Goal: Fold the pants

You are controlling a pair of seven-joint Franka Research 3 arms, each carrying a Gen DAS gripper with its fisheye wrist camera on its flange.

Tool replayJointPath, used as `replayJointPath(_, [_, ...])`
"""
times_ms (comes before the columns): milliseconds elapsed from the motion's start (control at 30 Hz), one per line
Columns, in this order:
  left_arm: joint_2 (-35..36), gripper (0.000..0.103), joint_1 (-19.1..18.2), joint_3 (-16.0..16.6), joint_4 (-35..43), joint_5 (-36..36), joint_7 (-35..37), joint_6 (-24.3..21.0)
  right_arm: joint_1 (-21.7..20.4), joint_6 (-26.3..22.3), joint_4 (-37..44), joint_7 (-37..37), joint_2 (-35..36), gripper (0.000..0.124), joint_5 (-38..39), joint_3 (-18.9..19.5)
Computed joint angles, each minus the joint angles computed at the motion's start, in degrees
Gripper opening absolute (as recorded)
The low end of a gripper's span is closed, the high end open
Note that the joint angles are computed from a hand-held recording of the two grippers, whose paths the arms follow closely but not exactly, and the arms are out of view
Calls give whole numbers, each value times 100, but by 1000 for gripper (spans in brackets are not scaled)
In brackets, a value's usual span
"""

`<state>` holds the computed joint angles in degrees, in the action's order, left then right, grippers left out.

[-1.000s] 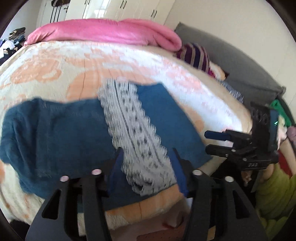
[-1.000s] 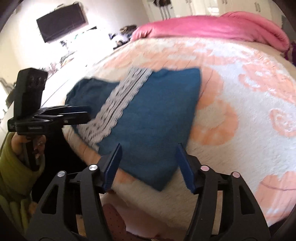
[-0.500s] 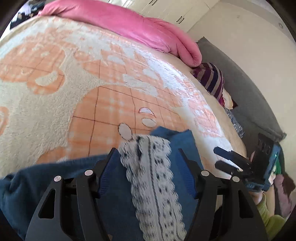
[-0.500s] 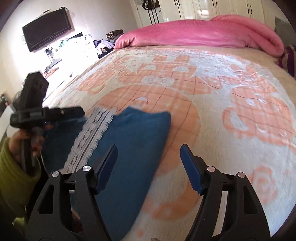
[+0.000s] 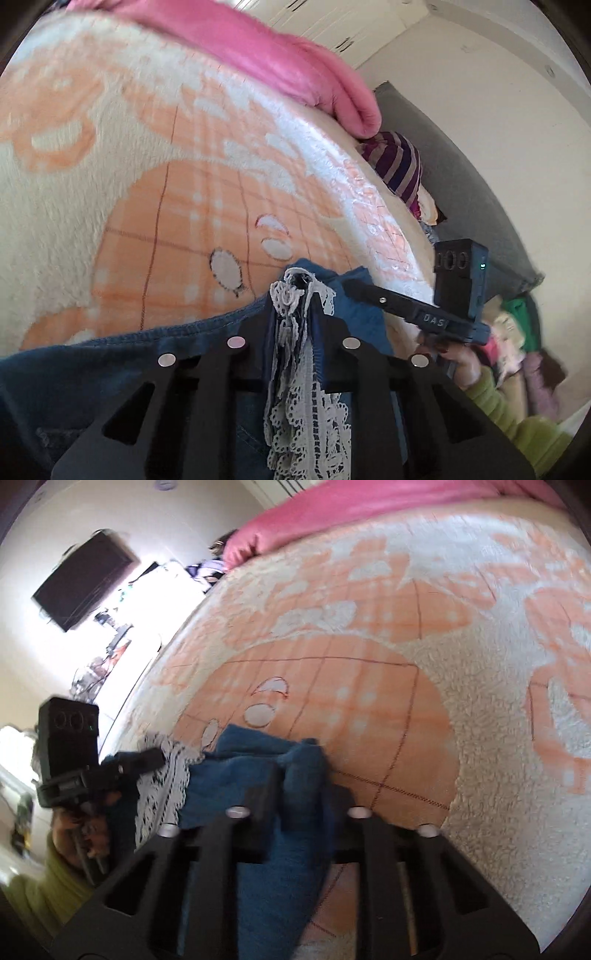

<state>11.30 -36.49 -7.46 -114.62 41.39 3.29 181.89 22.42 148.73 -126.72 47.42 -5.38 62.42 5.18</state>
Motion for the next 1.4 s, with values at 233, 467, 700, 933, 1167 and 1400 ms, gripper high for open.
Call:
replayJointPath(233, [-99,18,14,-424,373,380,388,-1814,105,971,-135,1212,36,14,-1923,330])
replayJointPath(467, [-86,31,302,-680,320,482,305,-2057,120,1565,-437,2467,12,30,-3598,352])
replayJointPath(700, [-191,38,349,-697,212,855,-155,-1968,250,1921,-799,2466,-324,59,-3457,183])
replayJointPath(933, [-664,60,339,-966,36,1329,-595,-2537,639,2156,-1315,1953,-1026,76,-2631,-37])
replayJointPath(1167, [-1063,74,213,-1424,-174,1523,-824,-3267,811,2257,-2054,2162,-1845,83,-2780,62])
replayJointPath(1400, [-1249,74,25,-1769,-252,1316,-674,-3849,1088,2139,-2654,2332,-2527,83,-3068,47])
